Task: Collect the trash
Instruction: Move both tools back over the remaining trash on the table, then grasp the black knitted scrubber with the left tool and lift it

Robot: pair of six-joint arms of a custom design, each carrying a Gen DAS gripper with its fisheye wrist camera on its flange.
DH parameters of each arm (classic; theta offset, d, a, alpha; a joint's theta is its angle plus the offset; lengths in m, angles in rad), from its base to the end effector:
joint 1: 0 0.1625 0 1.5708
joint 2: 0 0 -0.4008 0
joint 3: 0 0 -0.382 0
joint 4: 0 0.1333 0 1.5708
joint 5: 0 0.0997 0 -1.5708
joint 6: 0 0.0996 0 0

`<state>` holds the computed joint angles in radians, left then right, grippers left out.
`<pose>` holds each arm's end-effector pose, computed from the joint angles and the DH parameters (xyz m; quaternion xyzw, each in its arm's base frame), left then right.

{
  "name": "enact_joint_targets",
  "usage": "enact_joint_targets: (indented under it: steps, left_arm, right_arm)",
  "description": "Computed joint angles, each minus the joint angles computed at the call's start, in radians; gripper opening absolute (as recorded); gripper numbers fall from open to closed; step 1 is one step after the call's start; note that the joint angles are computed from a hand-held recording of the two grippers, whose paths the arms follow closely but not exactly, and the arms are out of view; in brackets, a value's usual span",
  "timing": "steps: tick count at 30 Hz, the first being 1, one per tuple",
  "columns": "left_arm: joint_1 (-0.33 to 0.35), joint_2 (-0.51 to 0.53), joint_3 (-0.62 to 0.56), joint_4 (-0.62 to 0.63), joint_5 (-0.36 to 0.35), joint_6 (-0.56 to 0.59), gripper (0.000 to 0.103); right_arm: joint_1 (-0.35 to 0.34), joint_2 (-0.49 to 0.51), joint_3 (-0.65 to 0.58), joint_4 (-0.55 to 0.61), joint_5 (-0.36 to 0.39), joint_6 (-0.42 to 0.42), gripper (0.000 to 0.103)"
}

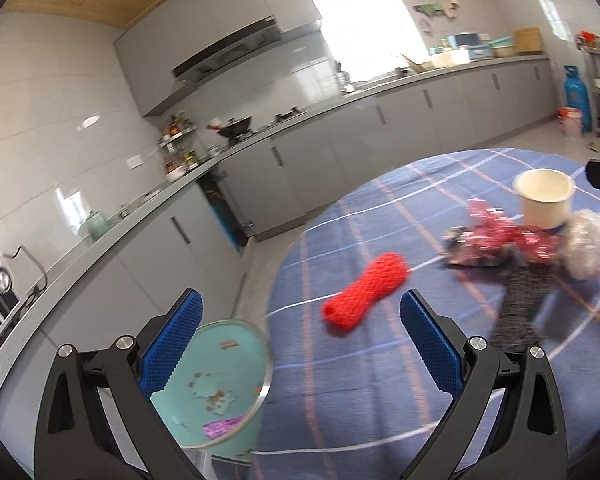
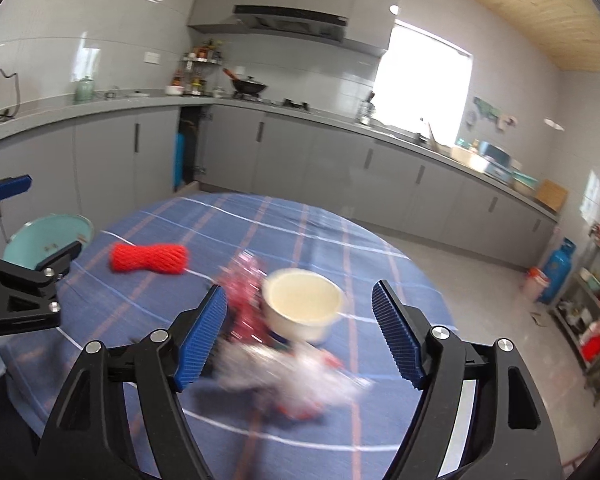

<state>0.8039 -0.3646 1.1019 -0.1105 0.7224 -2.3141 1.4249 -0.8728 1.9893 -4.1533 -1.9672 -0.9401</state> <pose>-0.3027 -0.6139 -0.0708 0.4499 0.7010 -0.4031 0.3790 0.0172 -0.5352 0.2159 0.1603 -0.7229 0.4860 0.4642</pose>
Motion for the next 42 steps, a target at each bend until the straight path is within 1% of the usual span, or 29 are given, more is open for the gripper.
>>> enact_joint_targets:
  steps: [3,5,8,10,12,16,20,24,25,26,28,29,30,31,32,33,36,40,42]
  left_arm:
    - [-0.019,0.024,-0.01,0.044,0.027,-0.027,0.097]
    - [-0.03,0.053,-0.039,0.106,0.05,-0.066,0.097]
    - [-0.042,0.096,-0.07,0.137,0.061,-0.063,0.097]
    - [-0.046,0.122,-0.093,0.151,0.061,-0.059,0.097]
    - [-0.05,0.154,-0.131,0.191,0.064,-0.077,0.097]
    - [-0.051,0.205,-0.192,0.251,0.06,-0.106,0.097]
    - [-0.045,0.258,-0.271,0.361,0.065,-0.165,0.097]
    - [-0.036,0.302,-0.337,0.418,0.059,-0.169,0.096]
    - [-0.032,0.313,-0.36,0.449,0.066,-0.186,0.09]
    - [-0.028,0.326,-0.385,0.482,0.074,-0.2,0.08]
    - [-0.021,0.349,-0.428,0.54,0.087,-0.222,0.073]
    - [-0.019,0.353,-0.436,0.552,0.096,-0.224,0.058]
    - [-0.015,0.362,-0.454,0.584,0.111,-0.228,0.047]
    - [-0.013,0.373,-0.474,0.612,0.116,-0.236,0.031]
    - [-0.01,0.377,-0.483,0.626,0.12,-0.243,0.023]
    - [-0.008,0.376,-0.485,0.634,0.123,-0.245,0.022]
    - [-0.011,0.343,-0.429,0.594,0.11,-0.239,0.02]
    - [-0.017,0.256,-0.304,0.529,0.101,-0.229,0.019]
    - [-0.022,0.219,-0.249,0.499,0.084,-0.215,0.019]
  right_arm:
    - [-0.032,-0.021,0.033,-0.022,0.002,-0.001,0.075]
    - [-0.053,-0.03,0.057,-0.048,0.003,-0.011,0.076]
    - [-0.088,-0.037,0.083,-0.085,0.006,-0.017,0.078]
    - [-0.113,-0.041,0.099,-0.101,0.013,-0.005,0.078]
    - [-0.136,-0.049,0.108,-0.093,0.018,0.021,0.078]
    - [-0.149,-0.044,0.108,-0.086,0.029,0.031,0.079]
    - [-0.164,-0.052,0.121,-0.079,0.053,0.056,0.08]
    - [-0.17,-0.054,0.126,-0.076,0.063,0.067,0.08]
    - [-0.169,-0.051,0.125,-0.077,0.063,0.066,0.08]
    - [-0.168,-0.052,0.126,-0.077,0.065,0.064,0.08]
    - [-0.165,-0.046,0.124,-0.077,0.065,0.059,0.08]
    - [-0.165,-0.044,0.125,-0.08,0.067,0.056,0.08]
    - [-0.164,-0.041,0.124,-0.081,0.068,0.053,0.08]
    - [-0.163,-0.039,0.124,-0.08,0.068,0.052,0.08]
    - [-0.163,-0.038,0.125,-0.081,0.07,0.05,0.08]
    - [-0.163,-0.036,0.124,-0.081,0.069,0.049,0.08]
    - [-0.159,-0.034,0.122,-0.076,0.066,0.046,0.08]
    - [-0.162,-0.043,0.132,-0.07,0.081,0.053,0.08]
    - [-0.16,-0.042,0.133,-0.065,0.085,0.05,0.08]
